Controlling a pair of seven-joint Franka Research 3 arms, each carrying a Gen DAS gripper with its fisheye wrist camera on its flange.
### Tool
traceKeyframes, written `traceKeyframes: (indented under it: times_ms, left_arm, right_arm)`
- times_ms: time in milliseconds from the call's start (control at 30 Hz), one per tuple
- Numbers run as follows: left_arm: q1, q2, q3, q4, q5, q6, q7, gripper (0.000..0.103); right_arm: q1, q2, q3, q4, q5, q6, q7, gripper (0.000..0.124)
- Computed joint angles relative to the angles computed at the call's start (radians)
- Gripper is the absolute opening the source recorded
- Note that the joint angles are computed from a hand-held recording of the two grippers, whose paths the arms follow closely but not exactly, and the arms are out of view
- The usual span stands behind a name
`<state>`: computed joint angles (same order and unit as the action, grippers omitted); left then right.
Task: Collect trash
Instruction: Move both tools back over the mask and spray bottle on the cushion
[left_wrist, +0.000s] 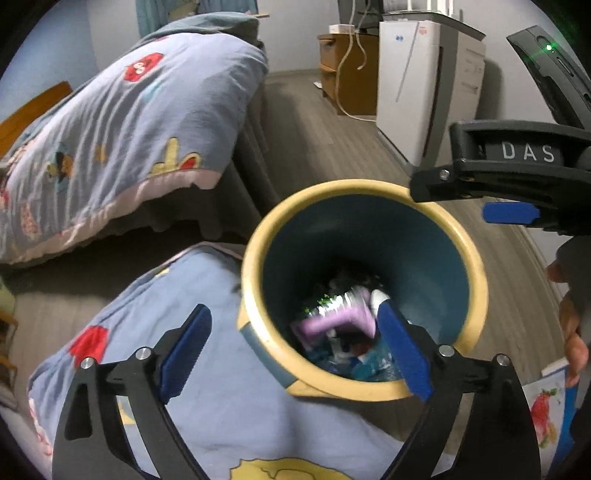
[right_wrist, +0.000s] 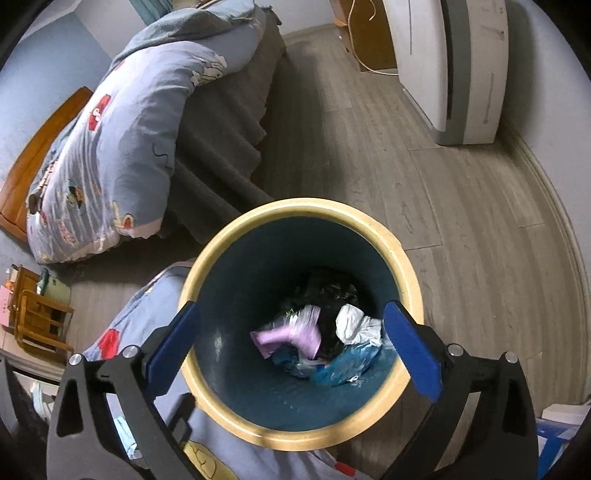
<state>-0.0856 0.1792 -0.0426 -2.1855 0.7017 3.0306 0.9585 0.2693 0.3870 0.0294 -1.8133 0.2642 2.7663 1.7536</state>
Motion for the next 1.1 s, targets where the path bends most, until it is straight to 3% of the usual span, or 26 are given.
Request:
traceKeyframes:
  times_ms: [100,467,900,1100]
  left_arm:
    - [-0.011,-0.005,0.017,0.000,0.039,-0.011,-0.040,0.092]
    - [0.037,-0.120,-0.003,-0.087,0.118,-0.023,-0.072,0.093]
    - [0.199,-0.567,-0.015,-0.448,-0.059,-0.025,0.155,0.096]
    - [0.242,-0.775,0.040,-0.593,-0.162,-0.054,0.240,0.097]
  right_arm:
    - [0.036,0.000,-0.040,0.003,-0.074,-0.013,0.050,0.097]
    - [0.073,-0.039,-0.060,-0.027,-0.212,-0.034,0.115,0.097]
    - [0.125,-0.224,0.026,-0.193,-0.242,0.026,0.111,0.097]
    - [0.170,-0.263,0.070,-0.234,-0.252,0.040,0.124,0.097]
